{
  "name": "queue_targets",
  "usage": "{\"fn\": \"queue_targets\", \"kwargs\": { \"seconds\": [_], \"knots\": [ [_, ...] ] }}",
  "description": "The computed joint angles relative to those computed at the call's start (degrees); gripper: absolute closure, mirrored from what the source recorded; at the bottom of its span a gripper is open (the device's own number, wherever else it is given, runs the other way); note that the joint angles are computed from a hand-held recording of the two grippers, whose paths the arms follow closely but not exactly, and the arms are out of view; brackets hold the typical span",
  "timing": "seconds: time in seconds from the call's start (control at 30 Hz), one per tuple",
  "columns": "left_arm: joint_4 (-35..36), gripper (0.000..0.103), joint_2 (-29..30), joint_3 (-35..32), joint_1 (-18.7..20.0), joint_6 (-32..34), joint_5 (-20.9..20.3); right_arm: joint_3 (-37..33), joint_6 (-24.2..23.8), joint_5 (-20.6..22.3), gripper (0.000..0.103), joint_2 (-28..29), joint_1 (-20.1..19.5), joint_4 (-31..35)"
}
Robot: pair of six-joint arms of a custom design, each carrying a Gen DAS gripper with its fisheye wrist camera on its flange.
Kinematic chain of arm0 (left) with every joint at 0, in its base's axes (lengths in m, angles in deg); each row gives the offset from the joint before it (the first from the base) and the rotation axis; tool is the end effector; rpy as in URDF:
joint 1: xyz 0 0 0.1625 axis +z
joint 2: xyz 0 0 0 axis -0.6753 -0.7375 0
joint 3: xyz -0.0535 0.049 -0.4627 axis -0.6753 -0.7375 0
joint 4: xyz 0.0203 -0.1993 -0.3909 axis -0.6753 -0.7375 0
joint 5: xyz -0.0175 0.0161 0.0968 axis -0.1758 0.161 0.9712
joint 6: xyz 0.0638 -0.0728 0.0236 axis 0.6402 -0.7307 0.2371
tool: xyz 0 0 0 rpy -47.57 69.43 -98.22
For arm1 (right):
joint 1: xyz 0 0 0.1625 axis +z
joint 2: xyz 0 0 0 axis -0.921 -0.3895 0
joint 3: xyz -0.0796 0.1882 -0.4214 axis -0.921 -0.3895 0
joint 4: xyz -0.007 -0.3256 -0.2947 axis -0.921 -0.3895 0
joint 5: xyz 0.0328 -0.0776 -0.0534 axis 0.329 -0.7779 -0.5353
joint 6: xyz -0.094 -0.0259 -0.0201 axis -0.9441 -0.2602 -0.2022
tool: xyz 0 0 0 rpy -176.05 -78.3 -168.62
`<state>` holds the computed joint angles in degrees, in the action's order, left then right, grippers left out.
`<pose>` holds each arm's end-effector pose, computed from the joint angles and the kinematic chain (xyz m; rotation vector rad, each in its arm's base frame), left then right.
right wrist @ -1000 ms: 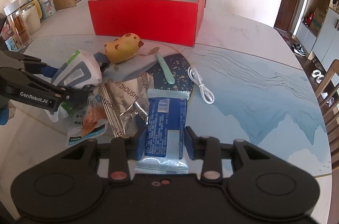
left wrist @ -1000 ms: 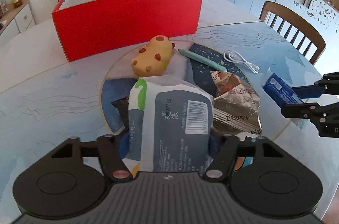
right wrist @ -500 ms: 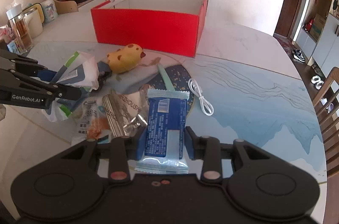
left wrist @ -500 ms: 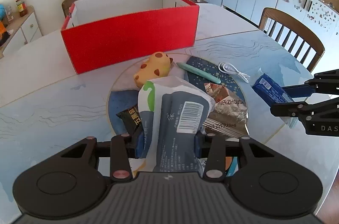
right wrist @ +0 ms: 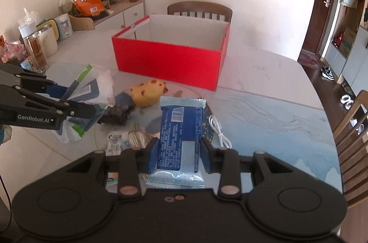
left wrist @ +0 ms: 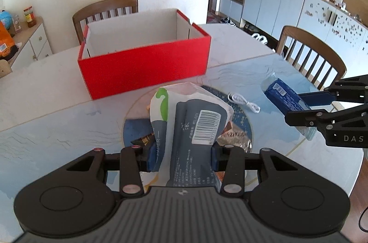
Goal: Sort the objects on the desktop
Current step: 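Lift the tissue pack with the left gripper while the right gripper carries the blue bar toward the red box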
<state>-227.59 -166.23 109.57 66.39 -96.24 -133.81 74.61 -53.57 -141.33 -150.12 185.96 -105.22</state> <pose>-0.2713 -0.3362 0.2139 0.9357 2.3934 -0.6660 0.2426 -0.2892 0.2565 0.7741 -2.3139 0.7856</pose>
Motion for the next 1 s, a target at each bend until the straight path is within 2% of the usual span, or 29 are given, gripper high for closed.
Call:
{"fn": "queue_targets", "kwargs": {
  "seconds": [0.27,0.57,1.0],
  "knots": [
    [4.23,0.062,-0.72,-3.56,0.75,0.58,-0.89,-3.68,-0.36,0.18,0.066,0.03,2.05,3.25],
    [1.32,0.062,1.30,-8.18,4.37,8.86,-2.09,-8.83,-1.66,-0.09,0.066,3.57,3.13,3.14],
    [-0.84,0.062,6.48,-16.47,10.05,19.55,-2.39,-17.78,-2.04,1.11,0.066,9.07,1.97,6.71]
  ]
}}
